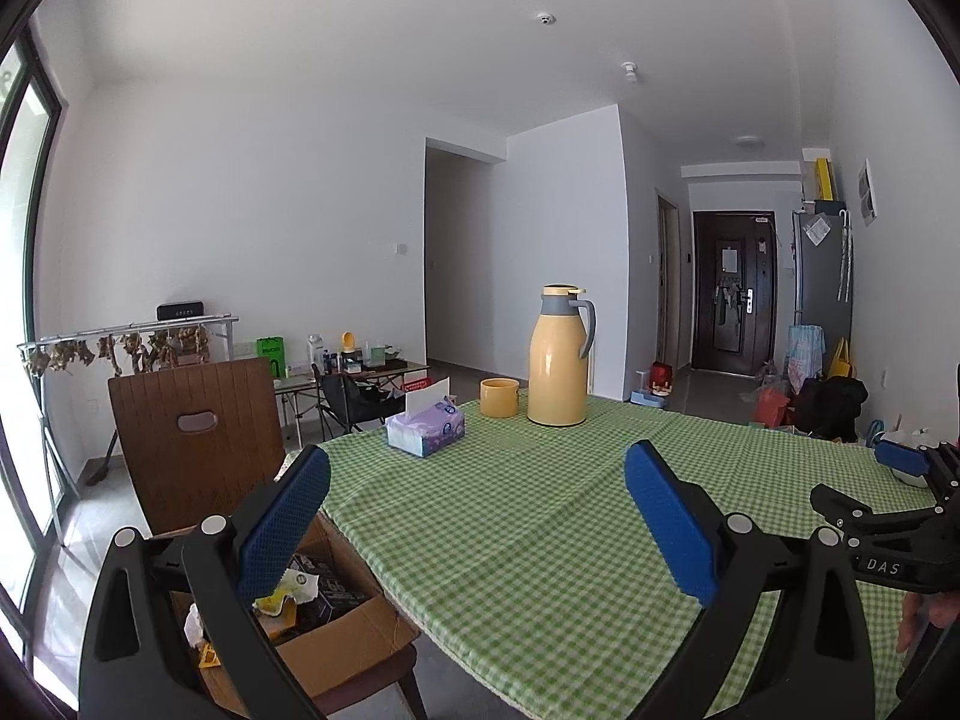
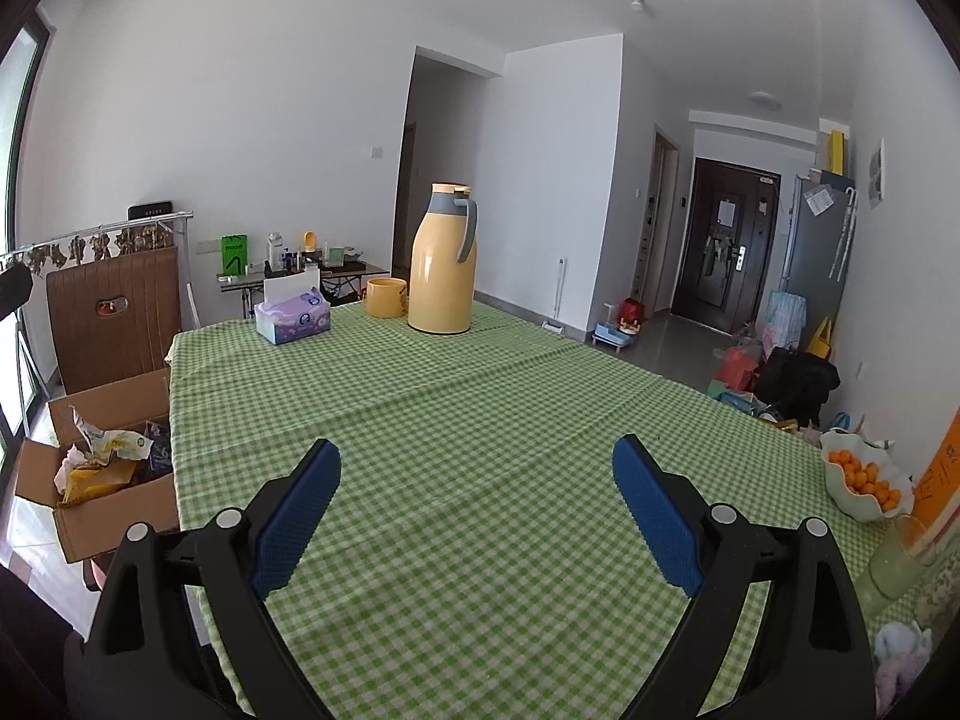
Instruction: Collect trash
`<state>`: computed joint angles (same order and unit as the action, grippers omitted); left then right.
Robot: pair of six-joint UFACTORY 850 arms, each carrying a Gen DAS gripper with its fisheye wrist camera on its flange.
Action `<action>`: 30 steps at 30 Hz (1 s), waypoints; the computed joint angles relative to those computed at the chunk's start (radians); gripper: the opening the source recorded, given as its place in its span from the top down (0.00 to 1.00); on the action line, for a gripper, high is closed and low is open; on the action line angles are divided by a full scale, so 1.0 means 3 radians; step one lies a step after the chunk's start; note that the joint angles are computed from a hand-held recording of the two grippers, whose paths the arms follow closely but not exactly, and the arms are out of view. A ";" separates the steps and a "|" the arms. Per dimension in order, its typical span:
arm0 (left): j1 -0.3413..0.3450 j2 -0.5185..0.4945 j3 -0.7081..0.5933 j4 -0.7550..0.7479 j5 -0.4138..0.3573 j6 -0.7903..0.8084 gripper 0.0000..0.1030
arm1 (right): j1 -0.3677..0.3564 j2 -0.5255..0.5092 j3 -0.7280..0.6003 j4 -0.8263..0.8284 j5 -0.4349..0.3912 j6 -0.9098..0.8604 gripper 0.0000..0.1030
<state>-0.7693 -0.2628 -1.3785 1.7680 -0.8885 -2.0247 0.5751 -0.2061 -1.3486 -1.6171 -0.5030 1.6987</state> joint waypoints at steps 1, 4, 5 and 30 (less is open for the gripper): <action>-0.0032 0.0046 0.0079 -0.0001 -0.0045 -0.0039 0.07 | 0.0030 0.0043 0.0071 -0.0054 -0.0031 0.0060 0.14; -0.0102 0.0165 0.0279 0.0013 -0.0132 -0.0144 0.07 | 0.0125 0.0144 0.0250 -0.0189 -0.0132 0.0218 0.14; -0.0127 0.0202 0.0352 0.0030 -0.0155 -0.0163 0.07 | 0.0162 0.0180 0.0317 -0.0233 -0.0176 0.0274 0.14; -0.0243 0.0699 0.1135 0.0076 -0.0356 -0.0447 0.07 | 0.0588 0.0321 0.0615 -0.0240 -0.0578 0.0571 0.14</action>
<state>-0.8424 -0.0532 -1.0381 1.7908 -0.9952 -2.1586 0.7515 -0.1099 -1.1642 -1.6891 -0.6765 1.8699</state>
